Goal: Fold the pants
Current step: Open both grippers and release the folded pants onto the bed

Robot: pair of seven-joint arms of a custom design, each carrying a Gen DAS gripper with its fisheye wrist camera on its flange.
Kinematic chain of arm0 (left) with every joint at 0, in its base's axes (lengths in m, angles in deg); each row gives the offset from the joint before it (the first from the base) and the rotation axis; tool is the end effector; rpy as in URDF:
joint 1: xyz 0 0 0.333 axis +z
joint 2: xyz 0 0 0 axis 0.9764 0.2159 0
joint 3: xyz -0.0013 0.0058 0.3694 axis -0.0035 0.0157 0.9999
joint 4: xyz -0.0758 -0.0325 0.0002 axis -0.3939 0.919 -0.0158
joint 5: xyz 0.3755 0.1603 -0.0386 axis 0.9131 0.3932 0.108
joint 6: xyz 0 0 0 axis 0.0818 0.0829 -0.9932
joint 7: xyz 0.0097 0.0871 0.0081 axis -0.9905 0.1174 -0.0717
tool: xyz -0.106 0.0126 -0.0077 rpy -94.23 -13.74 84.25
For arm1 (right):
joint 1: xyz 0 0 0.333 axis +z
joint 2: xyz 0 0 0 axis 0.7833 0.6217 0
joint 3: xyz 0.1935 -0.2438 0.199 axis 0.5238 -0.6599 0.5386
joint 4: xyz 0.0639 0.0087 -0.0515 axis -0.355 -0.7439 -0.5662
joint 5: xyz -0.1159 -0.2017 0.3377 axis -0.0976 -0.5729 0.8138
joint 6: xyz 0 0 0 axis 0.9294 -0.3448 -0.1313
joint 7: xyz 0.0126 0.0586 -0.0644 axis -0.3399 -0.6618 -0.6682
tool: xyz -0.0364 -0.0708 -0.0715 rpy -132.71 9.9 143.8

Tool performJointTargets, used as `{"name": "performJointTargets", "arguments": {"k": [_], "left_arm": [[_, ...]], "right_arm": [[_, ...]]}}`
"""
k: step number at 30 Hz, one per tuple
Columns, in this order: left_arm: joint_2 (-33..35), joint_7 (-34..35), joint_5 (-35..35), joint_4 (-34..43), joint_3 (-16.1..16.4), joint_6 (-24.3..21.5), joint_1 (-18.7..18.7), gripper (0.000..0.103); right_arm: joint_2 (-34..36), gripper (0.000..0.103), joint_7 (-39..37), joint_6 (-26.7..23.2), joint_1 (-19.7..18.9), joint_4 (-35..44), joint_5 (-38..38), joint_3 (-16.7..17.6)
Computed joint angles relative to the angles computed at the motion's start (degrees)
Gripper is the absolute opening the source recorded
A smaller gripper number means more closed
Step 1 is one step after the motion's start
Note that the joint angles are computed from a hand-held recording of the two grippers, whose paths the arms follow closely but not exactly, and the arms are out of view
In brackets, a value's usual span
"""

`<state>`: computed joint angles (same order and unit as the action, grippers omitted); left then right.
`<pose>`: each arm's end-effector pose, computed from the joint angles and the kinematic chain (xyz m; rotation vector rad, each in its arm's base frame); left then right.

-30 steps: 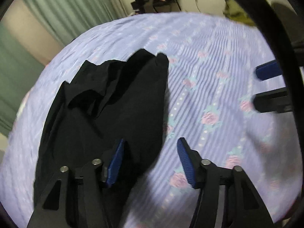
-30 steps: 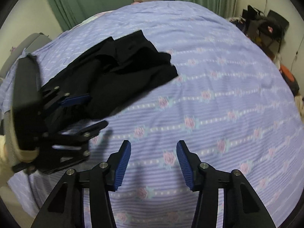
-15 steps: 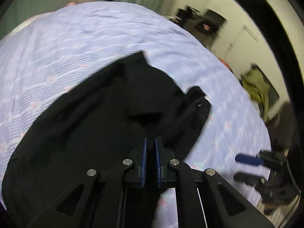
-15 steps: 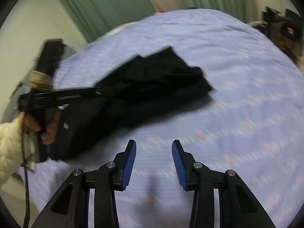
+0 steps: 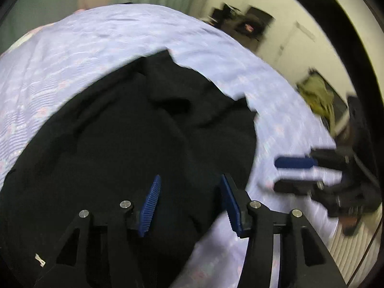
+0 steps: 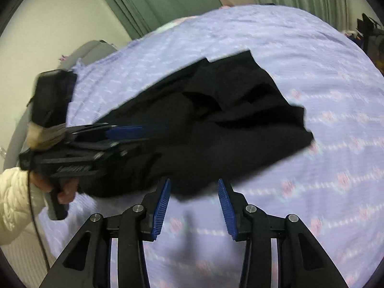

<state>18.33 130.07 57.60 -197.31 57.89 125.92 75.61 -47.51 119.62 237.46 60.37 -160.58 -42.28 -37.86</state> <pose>0.6262 -0.2301 0.4061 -1.5133 2.5425 -0.8887 0.6112 0.1150 0.4159 -1.9169 1.6032 -0.0649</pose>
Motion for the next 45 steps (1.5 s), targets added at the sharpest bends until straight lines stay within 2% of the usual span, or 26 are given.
{"name": "performJointTargets", "arguments": {"k": [2, 3, 4, 5, 8, 11, 16, 18, 20, 22, 25, 27, 29, 31, 32, 34, 36, 37, 39, 41, 44, 45], "left_arm": [[1.1, -3.3, 3.8, 0.0, 1.4, 0.4, -2.1, 0.051], [1.9, -5.6, 4.8, 0.4, 1.8, 0.3, -2.7, 0.044], [2.7, -6.6, 4.0, 1.2, 1.3, -0.4, -2.0, 0.032], [3.1, -7.8, 2.8, 1.6, 0.7, -0.8, -1.3, 0.015], [4.4, -8.5, -1.8, 3.8, -1.5, -0.4, 1.1, 0.005], [4.3, -8.6, -3.7, 4.6, -2.0, 0.8, 2.6, 0.005], [7.8, -13.9, 2.2, 8.5, 0.8, 0.7, 0.9, 0.005], [8.6, -15.3, 3.2, 9.0, 0.6, 0.5, 1.7, 0.005], [8.9, -16.8, 4.3, 8.5, 0.6, 1.2, 2.1, 0.005], [9.3, -18.6, 4.6, 8.2, 0.4, 1.5, 2.8, 0.005], [10.5, -20.6, 5.8, 8.5, 0.1, 1.8, 3.6, 0.005], [10.1, -20.5, 6.0, 7.5, -0.7, 2.0, 4.6, 0.005], [9.7, -20.3, 6.5, 6.7, -1.3, 2.0, 5.1, 0.005], [8.9, -19.9, 6.9, 5.7, -1.6, 2.3, 5.4, 0.006], [8.5, -19.7, 7.0, 5.3, -1.8, 2.3, 5.6, 0.006], [7.8, -19.0, 6.3, 4.3, -2.3, 2.3, 6.3, 0.006], [7.1, -18.7, 5.7, 3.3, -2.3, 2.7, 6.4, 0.009], [6.7, -19.0, 5.6, 2.7, -2.2, 3.2, 6.1, 0.011], [6.1, -19.1, 5.0, 1.8, -2.4, 3.5, 6.1, 0.020], [5.1, -19.0, 4.2, 0.8, -2.7, 3.2, 6.1, 0.026], [2.6, -16.8, 0.7, -1.7, -4.2, 3.7, 6.6, 0.046], [1.7, -16.8, -0.5, -2.8, -4.2, 3.7, 6.4, 0.048]], "right_arm": [[-0.6, 0.042, 1.7, -0.8, 0.0, -1.3, -1.0, -0.5], [-0.6, 0.042, 2.4, -1.0, 0.1, -1.8, -1.1, -0.5], [-0.5, 0.042, 3.2, -1.3, 0.2, -1.9, -1.8, -0.6], [-0.2, 0.042, 3.3, -1.6, 0.2, -1.8, -1.9, -0.6], [0.3, 0.042, 2.2, -1.5, 0.2, -1.2, -1.4, -0.1], [1.3, 0.042, -2.2, -0.3, -0.1, 0.6, 1.7, 1.0], [5.0, 0.042, -9.1, 0.0, -0.4, 6.1, 4.8, 2.6], [6.7, 0.042, -7.6, 0.4, 0.4, 8.0, 2.0, 2.1], [8.1, 0.042, -9.4, -0.3, -0.2, 10.0, 2.0, 2.9], [9.6, 0.055, -9.9, -3.2, -0.8, 12.3, 1.3, 3.2], [13.1, 0.056, -5.8, -6.2, -0.2, 16.3, -2.4, 2.3], [14.6, 0.055, -3.5, -6.2, 0.2, 18.0, -4.8, 2.0], [15.2, 0.046, -3.7, -6.2, -0.2, 19.1, -4.8, 3.0], [14.6, 0.043, -5.6, -5.6, -1.1, 18.7, -3.2, 4.4], [14.4, 0.037, -6.0, -6.0, -1.3, 18.6, -2.6, 4.8], [14.8, 0.026, -4.2, -9.8, -1.7, 19.3, -2.7, 4.5], [15.0, 0.020, -2.2, -11.9, -1.9, 19.1, -2.1, 4.0], [14.8, 0.012, -1.9, -12.4, -2.5, 18.5, -0.8, 4.1], [13.8, 0.006, -1.0, -12.8, -3.2, 16.7, 1.7, 4.1], [12.8, 0.006, -0.2, -12.0, -2.6, 15.4, 2.4, 3.7], [7.2, 0.006, -0.6, -9.1, -1.5, 9.2, 3.5, 3.4], [5.5, 0.005, -0.4, -9.1, -1.4, 7.1, 4.6, 3.3]]}}
